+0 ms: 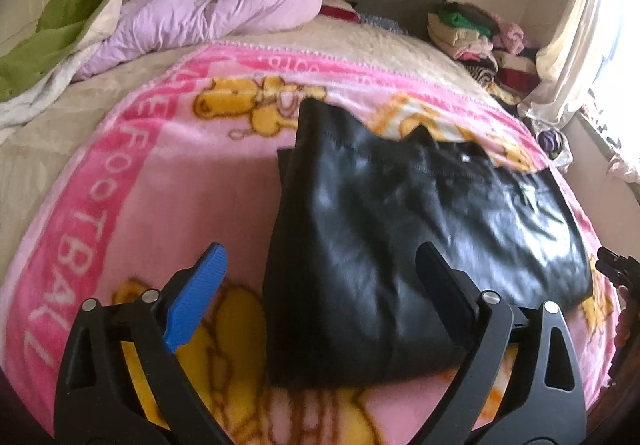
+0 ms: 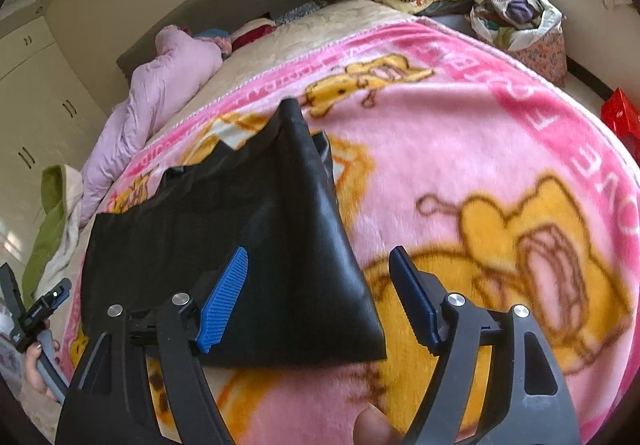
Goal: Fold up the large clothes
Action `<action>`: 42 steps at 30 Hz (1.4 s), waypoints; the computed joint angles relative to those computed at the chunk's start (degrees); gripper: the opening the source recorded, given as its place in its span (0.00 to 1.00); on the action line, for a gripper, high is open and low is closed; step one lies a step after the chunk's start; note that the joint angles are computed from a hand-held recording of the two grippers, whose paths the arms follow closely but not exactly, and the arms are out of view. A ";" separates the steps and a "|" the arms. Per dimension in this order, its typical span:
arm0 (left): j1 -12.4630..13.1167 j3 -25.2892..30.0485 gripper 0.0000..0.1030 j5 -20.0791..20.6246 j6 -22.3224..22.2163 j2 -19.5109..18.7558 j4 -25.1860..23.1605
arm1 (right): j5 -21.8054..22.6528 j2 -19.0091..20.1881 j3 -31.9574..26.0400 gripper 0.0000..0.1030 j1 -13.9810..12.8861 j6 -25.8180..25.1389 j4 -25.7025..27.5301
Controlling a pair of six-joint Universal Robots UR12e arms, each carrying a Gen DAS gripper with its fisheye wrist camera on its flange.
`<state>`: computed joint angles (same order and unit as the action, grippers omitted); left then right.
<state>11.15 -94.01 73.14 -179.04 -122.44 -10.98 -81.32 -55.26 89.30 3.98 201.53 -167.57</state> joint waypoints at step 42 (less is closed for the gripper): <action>1.55 -6.35 0.91 9.28 0.07 4.87 0.79 | -0.56 -1.73 0.26 0.91 7.29 -8.55 -1.99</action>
<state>12.70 -100.35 82.42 -178.97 -117.56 -10.20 -81.88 -56.98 89.55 11.27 192.98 -169.55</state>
